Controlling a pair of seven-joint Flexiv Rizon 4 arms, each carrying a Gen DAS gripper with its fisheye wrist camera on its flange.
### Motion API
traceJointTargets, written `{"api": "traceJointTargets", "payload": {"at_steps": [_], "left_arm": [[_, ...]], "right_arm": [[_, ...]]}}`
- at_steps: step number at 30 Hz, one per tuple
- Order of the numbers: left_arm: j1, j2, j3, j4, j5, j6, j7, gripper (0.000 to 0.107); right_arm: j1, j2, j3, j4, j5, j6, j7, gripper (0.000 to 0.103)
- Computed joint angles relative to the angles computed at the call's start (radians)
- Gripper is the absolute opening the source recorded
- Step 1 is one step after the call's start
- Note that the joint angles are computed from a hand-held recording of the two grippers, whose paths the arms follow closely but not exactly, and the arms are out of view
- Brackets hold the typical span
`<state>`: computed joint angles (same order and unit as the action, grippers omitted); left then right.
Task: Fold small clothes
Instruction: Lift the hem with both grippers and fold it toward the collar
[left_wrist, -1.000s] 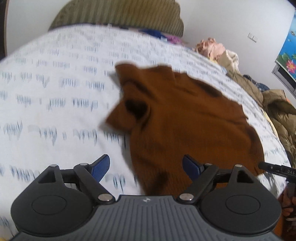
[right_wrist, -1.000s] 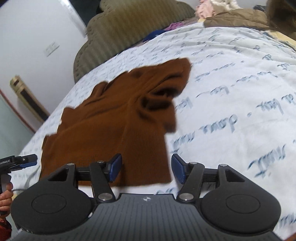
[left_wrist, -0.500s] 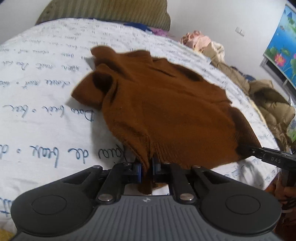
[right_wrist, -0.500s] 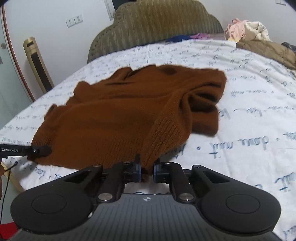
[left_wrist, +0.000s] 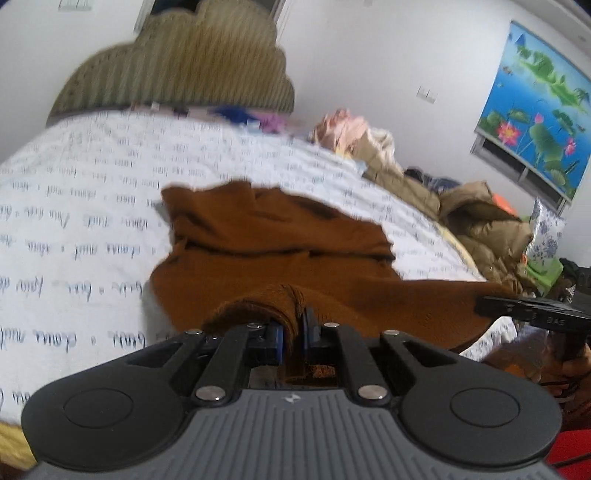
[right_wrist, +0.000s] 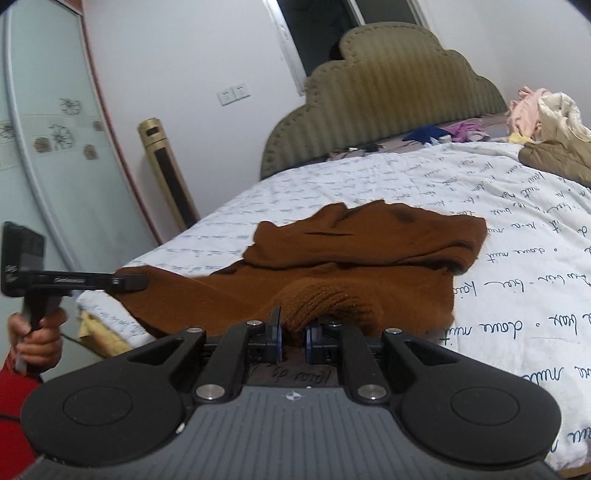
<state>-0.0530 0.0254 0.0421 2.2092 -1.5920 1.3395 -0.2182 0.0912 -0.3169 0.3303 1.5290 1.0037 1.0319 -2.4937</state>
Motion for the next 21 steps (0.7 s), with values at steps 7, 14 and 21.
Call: {"api": "traceJointTargets", "payload": {"at_steps": [7,14,21], "left_arm": [[0.003,-0.034,-0.009,-0.028,0.025,-0.001,-0.017,0.009],[0.011,-0.157,-0.032,-0.2,-0.034,0.078,0.022,0.009],[0.089,-0.286,-0.047,-0.355,0.3,0.101,-0.213,0.01]], "right_arm": [[0.008,0.002,-0.013,0.009,-0.011,0.017,0.037,0.015],[0.018,-0.138,0.005,-0.152,-0.021,0.081,0.101,0.015],[0.082,-0.29,-0.013,-0.325,-0.191,0.149,0.283,0.015]]}}
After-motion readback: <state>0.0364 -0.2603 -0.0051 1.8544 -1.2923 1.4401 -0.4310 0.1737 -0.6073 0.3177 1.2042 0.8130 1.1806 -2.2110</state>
